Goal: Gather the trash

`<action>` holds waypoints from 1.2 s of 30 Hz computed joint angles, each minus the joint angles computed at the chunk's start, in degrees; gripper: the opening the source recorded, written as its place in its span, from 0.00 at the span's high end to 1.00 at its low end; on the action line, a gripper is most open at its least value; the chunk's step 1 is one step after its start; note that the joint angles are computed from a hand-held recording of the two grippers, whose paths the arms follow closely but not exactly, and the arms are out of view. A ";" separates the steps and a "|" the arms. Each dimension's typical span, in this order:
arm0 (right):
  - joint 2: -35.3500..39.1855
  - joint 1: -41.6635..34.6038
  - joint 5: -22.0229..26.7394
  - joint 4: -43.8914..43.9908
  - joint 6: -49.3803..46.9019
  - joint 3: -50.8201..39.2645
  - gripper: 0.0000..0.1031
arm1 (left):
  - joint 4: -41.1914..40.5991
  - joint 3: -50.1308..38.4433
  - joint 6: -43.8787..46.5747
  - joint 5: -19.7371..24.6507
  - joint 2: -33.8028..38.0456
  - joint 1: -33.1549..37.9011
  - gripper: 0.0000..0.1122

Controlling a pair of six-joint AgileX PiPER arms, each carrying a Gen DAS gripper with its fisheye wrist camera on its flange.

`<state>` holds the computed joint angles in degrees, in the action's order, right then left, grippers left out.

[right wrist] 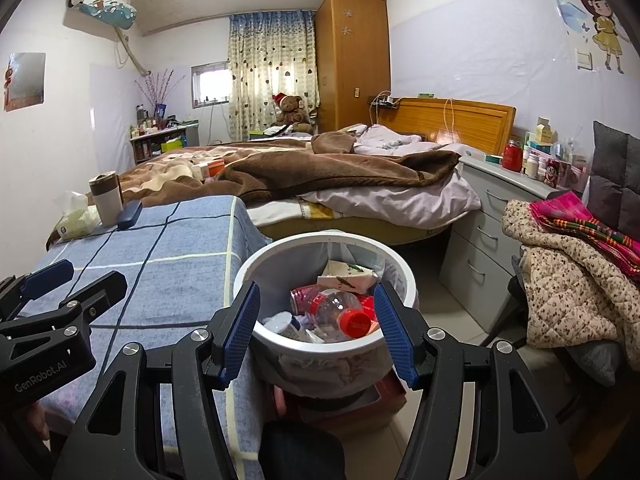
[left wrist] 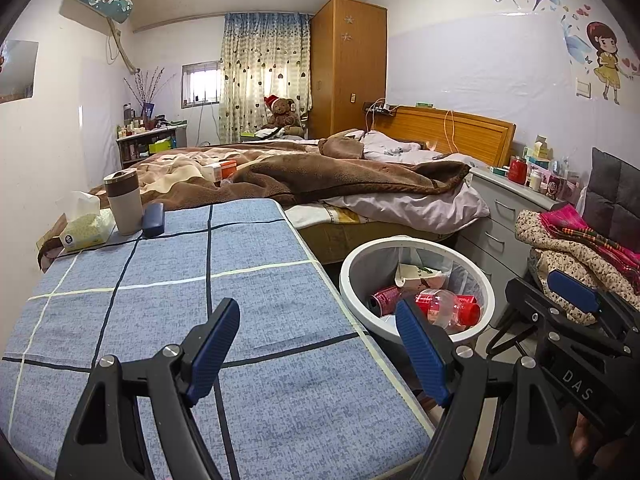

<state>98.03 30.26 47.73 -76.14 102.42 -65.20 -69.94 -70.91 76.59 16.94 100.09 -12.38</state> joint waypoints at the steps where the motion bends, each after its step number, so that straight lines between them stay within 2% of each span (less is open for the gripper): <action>1: 0.09 -0.07 -0.12 -0.06 0.11 0.01 0.41 | -0.18 -0.01 0.18 -0.07 0.05 0.00 0.27; 28: -0.23 0.72 0.99 1.03 -1.64 -0.94 0.41 | -0.26 0.24 0.20 0.09 -0.28 0.24 0.27; 36: -0.34 0.70 0.88 1.45 -2.62 -1.48 0.41 | 0.44 0.26 -0.79 1.62 -1.04 0.65 0.27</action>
